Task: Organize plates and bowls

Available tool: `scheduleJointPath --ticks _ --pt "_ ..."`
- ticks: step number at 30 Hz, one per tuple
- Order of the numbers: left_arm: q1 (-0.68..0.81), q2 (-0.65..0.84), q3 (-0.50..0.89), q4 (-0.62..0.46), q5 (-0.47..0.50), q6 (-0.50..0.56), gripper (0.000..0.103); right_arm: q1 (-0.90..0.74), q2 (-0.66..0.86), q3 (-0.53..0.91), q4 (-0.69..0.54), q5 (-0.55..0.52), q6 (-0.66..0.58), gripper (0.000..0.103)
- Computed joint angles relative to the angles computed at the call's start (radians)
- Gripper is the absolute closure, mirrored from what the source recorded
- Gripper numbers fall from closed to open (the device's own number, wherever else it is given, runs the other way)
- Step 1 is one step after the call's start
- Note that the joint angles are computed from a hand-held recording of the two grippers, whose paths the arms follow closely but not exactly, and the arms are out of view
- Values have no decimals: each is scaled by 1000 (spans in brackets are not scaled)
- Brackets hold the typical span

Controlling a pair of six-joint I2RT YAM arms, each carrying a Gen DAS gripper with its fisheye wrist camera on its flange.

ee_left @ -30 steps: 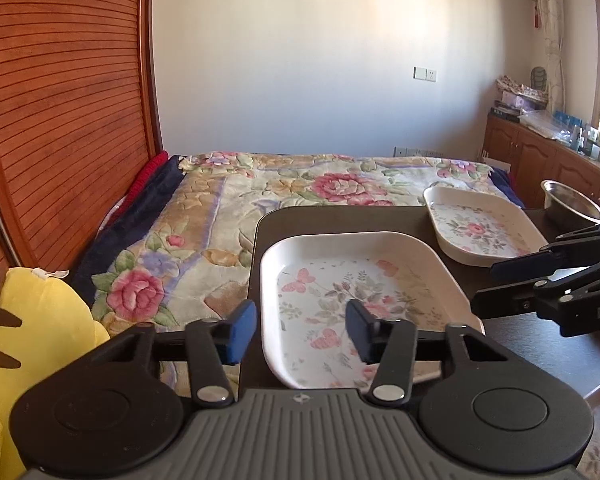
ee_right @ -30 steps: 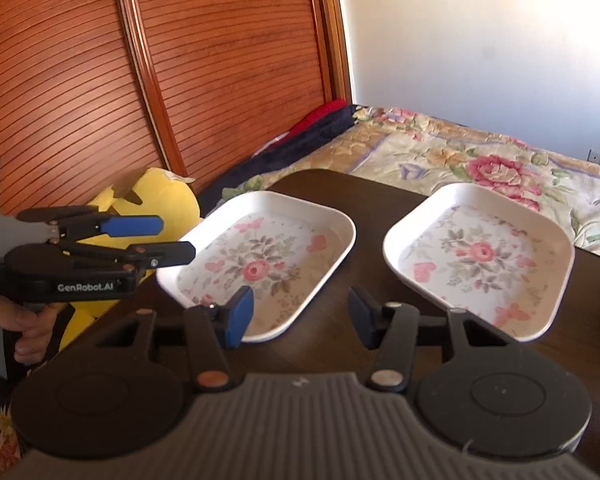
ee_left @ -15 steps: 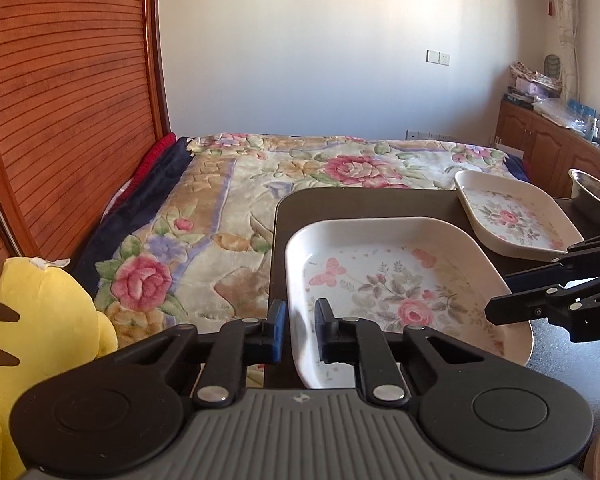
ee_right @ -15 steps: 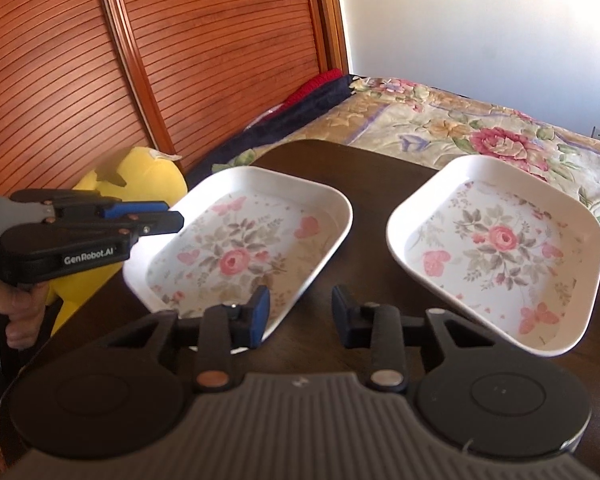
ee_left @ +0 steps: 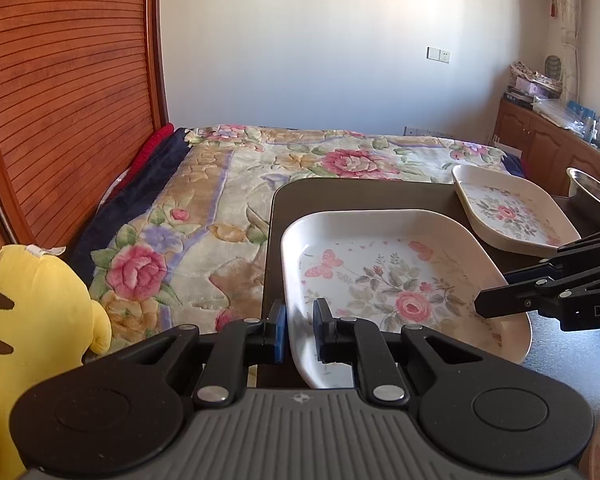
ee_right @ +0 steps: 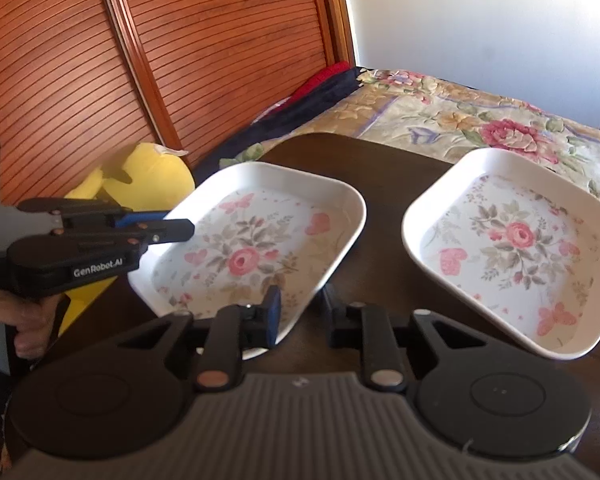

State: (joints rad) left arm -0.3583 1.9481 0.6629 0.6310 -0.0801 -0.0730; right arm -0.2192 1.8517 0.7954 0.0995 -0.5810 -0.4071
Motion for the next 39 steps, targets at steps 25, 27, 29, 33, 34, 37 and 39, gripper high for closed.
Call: scheduleJointPath --ticks 25,27,29,33,34,37,39 --pt "-164 -238 -136 -54 -101 -54 87 -149 -158 -87 -73 -111 -86 81" --pt "-188 -265 -146 -66 -116 -61 87 -170 -187 -97 -89 -124 -101 81" --pt "-215 -291 -155 -80 -131 -70 87 -193 -214 -106 -109 -137 -117 81" --pt "-275 -341 -172 -108 -171 -87 87 -250 -264 -121 -157 -168 -161 81" --pt "-288 -352 -174 -115 -180 -91 87 -264 -274 -123 -170 -175 -173 81" --pt "-330 -379 -181 -133 -207 -105 87 -308 -304 -128 -215 -196 -213 81" --pt "-358 -395 -185 -148 -225 -113 87 -338 -321 -130 -246 -211 -241 81"
